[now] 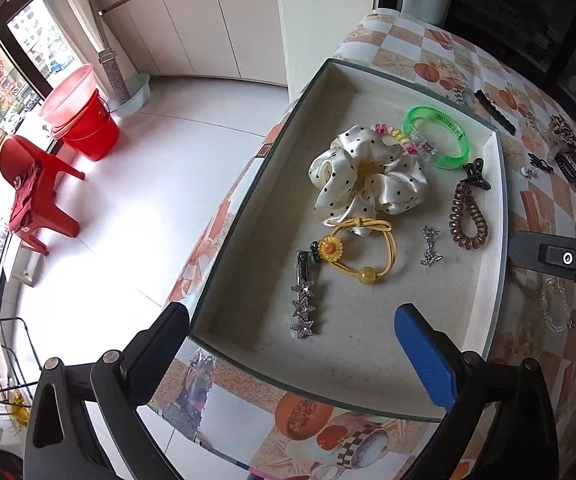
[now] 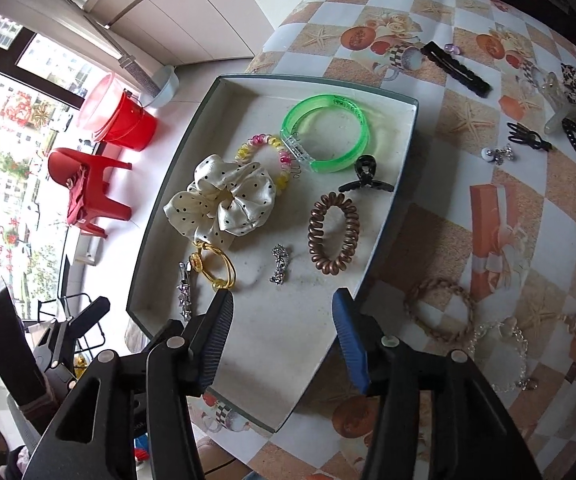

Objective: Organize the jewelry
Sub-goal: 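Move both open tools back over the braided bracelet and crystal bracelet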

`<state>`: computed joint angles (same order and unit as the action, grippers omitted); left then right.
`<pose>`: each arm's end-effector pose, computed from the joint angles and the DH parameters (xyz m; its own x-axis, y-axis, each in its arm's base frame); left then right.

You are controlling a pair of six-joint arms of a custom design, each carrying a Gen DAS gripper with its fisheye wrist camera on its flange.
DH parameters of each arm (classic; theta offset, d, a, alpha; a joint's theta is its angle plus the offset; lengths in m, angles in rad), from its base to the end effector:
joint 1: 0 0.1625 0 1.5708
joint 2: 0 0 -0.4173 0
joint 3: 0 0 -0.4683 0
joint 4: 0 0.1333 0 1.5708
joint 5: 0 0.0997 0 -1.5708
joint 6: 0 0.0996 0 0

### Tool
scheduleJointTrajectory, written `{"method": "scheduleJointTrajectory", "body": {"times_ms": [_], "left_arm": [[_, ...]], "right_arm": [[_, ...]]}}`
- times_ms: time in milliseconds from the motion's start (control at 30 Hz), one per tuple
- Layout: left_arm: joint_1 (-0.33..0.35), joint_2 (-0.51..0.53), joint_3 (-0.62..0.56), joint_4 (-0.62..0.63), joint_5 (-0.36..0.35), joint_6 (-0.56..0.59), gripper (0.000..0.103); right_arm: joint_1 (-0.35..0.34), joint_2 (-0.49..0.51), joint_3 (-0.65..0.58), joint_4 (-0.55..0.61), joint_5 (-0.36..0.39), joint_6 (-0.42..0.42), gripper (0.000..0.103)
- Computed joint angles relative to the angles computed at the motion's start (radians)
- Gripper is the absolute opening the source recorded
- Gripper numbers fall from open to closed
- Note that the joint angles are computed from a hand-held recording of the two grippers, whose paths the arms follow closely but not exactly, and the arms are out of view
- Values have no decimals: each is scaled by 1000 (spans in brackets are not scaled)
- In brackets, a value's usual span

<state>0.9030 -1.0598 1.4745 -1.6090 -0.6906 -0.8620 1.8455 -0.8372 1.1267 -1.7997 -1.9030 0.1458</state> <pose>-0.2698 -0.6814 0.2421 -0.6485 -0.1527 -0.7457 0.1284 0.9437 -0.3049 0.3200 -0.7639 0.2388 -0.9343 -0.1329 0.3309 -0.1365 0.9906 0.0126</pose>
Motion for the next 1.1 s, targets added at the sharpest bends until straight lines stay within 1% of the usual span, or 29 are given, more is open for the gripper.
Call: {"method": "scheduleJointTrajectory", "body": {"times_ms": [100, 200, 233, 300, 367, 433, 567, 633, 833, 1000, 1100], "left_arm": [[-12, 9, -11, 11, 11, 7, 103], [-26, 19, -23, 8, 12, 24, 103], [-30, 24, -28, 7, 10, 33, 103], [-40, 34, -37, 5, 4, 52, 103], [-51, 46, -45, 2, 0, 71, 103], [-62, 59, -54, -7, -9, 94, 103], [-82, 85, -72, -35, -28, 142, 103], [-89, 103, -84, -47, -40, 165, 103], [-100, 153, -115, -95, -108, 243, 103], [-105, 201, -149, -116, -146, 285, 103], [-104, 228, -167, -131, -168, 303, 103]], "right_arm": [[-4, -33, 28, -11, -8, 21, 62], [-14, -71, 60, -23, -20, 39, 74], [-17, -82, 70, -27, -26, 46, 81], [-24, -106, 90, -31, -35, 61, 83], [-34, -132, 113, -38, -34, 71, 87], [-43, -161, 140, -54, -33, 75, 87], [-61, -216, 185, -63, -57, 74, 88], [-70, -238, 199, -51, -75, 78, 88], [-106, -304, 247, -11, -137, 111, 88], [-134, -339, 278, 0, -163, 138, 88], [-141, -346, 289, 4, -182, 139, 88]]}}
